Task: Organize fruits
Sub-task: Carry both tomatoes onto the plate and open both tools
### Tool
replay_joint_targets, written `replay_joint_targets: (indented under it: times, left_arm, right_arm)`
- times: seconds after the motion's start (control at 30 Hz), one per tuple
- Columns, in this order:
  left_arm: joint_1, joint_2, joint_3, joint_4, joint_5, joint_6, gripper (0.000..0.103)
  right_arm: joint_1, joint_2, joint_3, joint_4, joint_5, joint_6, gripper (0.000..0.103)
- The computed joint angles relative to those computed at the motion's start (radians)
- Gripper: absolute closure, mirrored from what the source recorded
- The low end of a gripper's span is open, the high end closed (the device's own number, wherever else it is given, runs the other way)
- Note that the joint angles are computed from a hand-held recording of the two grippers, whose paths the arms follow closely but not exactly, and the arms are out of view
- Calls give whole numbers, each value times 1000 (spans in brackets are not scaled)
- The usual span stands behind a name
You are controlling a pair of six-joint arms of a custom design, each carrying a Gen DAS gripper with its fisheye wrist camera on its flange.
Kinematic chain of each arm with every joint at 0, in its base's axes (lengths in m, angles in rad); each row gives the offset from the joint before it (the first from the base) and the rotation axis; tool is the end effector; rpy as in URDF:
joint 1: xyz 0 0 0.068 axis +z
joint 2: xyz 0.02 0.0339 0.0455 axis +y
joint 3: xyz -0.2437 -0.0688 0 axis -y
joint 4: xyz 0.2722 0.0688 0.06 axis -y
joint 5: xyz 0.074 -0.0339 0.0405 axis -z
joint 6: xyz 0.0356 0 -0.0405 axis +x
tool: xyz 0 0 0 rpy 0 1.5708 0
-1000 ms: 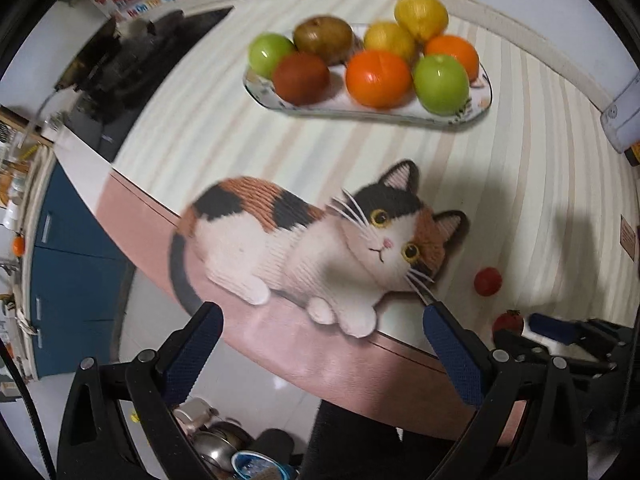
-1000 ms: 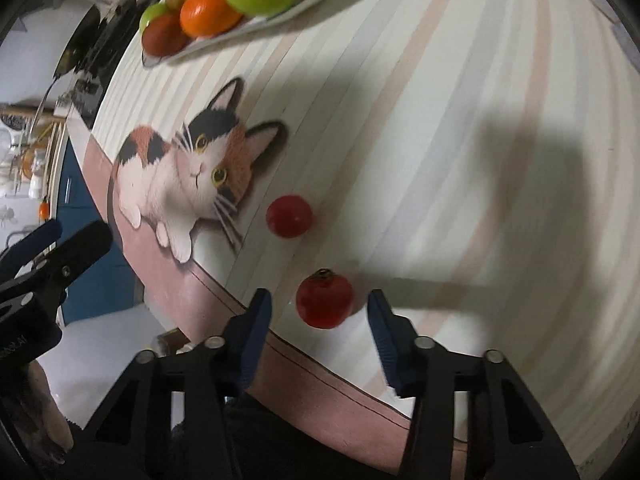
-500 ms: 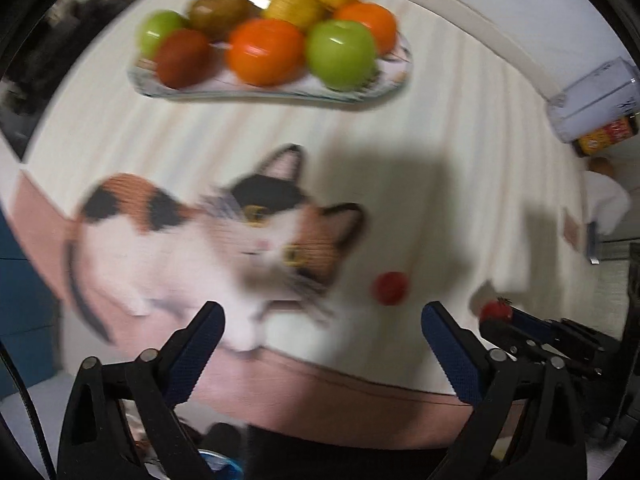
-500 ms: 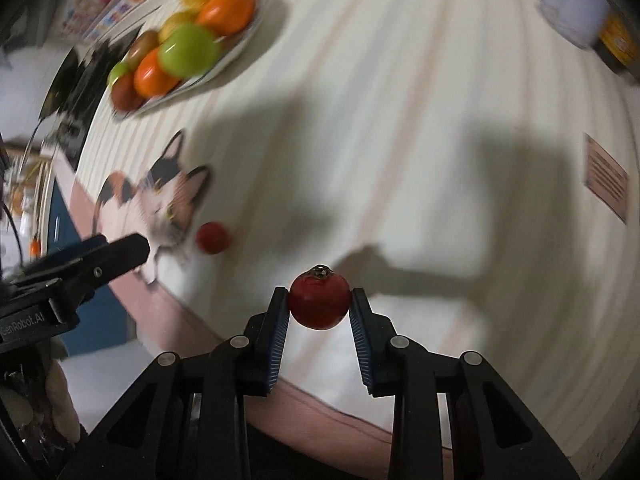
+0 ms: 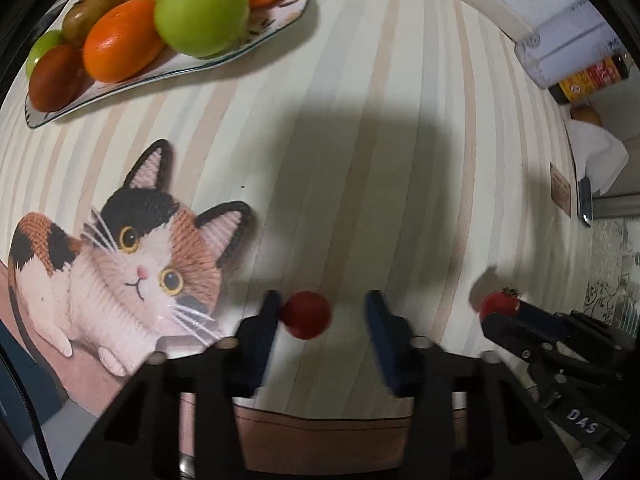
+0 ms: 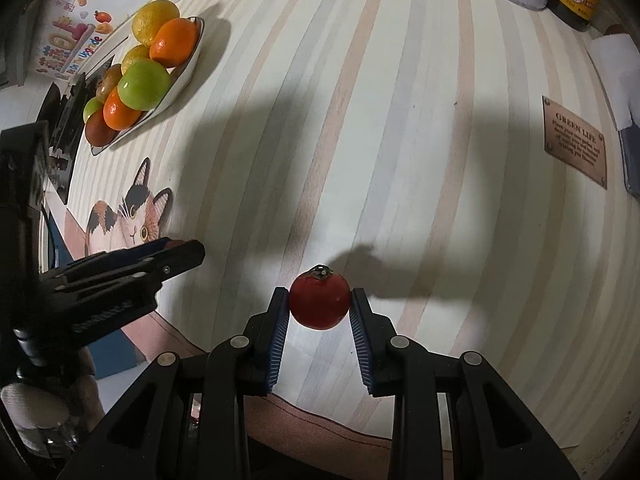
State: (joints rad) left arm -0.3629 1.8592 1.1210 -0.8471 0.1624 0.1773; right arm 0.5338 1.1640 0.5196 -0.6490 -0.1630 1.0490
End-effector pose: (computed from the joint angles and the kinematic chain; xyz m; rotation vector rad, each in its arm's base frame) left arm 0.3059 -0.1223 0.0992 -0.8260 -2.9902 0.2493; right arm 0.1754 0.1104 0.1168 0.7374 2.9344 0.4741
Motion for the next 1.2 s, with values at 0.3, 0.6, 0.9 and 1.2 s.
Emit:
replay_joint_targets:
  times: [0.3, 0.6, 0.9, 1.2]
  left_arm:
    - [103, 0, 85, -71, 113, -41, 80]
    - [255, 162, 469, -189, 265, -152, 80]
    - [259, 356, 723, -215, 242, -200, 80]
    - [255, 410, 775, -228, 222, -193, 77]
  right_arm:
    - [-109, 33, 78, 14, -17, -115, 70]
    - [-238, 313, 357, 149, -58, -275, 70]
    - [-222, 716, 770, 117, -27, -437, 70]
    - [-231, 841, 853, 142, -69, -462, 55]
